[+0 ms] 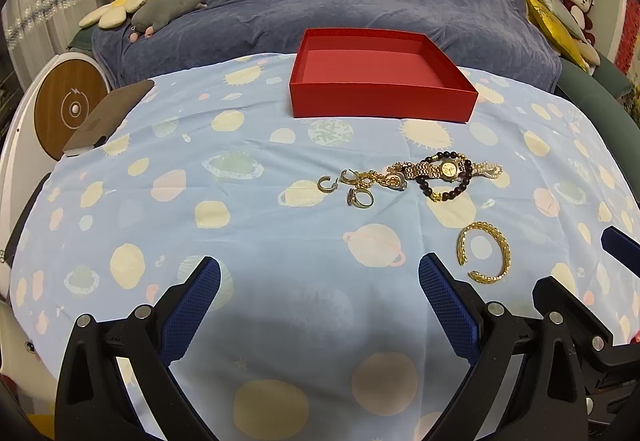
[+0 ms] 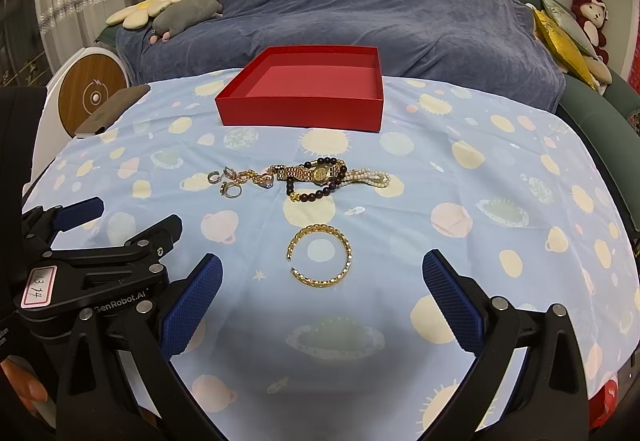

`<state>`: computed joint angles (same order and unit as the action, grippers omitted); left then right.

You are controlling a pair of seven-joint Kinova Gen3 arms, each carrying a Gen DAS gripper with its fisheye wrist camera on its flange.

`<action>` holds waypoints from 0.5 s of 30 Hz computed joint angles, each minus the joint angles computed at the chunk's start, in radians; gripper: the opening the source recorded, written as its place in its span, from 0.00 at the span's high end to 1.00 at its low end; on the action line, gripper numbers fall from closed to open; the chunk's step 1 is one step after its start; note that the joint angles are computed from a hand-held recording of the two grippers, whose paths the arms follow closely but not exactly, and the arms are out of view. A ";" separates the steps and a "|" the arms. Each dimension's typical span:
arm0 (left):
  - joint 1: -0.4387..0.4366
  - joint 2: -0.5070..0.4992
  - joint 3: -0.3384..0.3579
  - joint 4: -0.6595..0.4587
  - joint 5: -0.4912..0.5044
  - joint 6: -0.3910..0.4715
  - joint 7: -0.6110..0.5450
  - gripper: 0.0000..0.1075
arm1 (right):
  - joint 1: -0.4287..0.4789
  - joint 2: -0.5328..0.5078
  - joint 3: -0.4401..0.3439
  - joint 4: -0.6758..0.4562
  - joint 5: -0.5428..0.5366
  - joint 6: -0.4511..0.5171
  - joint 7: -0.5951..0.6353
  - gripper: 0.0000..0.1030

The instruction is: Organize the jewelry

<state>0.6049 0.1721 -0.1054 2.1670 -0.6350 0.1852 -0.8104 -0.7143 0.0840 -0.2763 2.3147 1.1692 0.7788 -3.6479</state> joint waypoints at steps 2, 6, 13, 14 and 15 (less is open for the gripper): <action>-0.002 0.000 0.002 0.000 0.000 0.001 0.000 0.10 | 0.000 0.000 0.000 0.002 0.003 -0.001 -0.003 0.05; 0.000 0.000 0.003 0.000 0.000 0.006 0.003 0.10 | 0.002 -0.001 0.000 0.002 0.001 -0.002 0.000 0.05; 0.002 0.001 0.003 0.000 -0.019 0.008 0.026 0.10 | -0.003 0.002 -0.002 0.004 0.003 0.000 -0.011 0.05; -0.002 0.003 0.005 0.000 -0.018 0.008 0.023 0.10 | -0.004 0.003 -0.002 0.004 0.004 0.000 -0.011 0.05; -0.002 0.003 0.006 -0.001 -0.017 0.009 0.023 0.10 | -0.004 0.001 -0.002 0.004 0.002 0.000 -0.009 0.05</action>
<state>0.6027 0.1749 -0.0996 2.1658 -0.6522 0.1942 -0.7875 -0.7180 0.0853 -0.2784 2.3185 1.1713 0.7788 -3.6574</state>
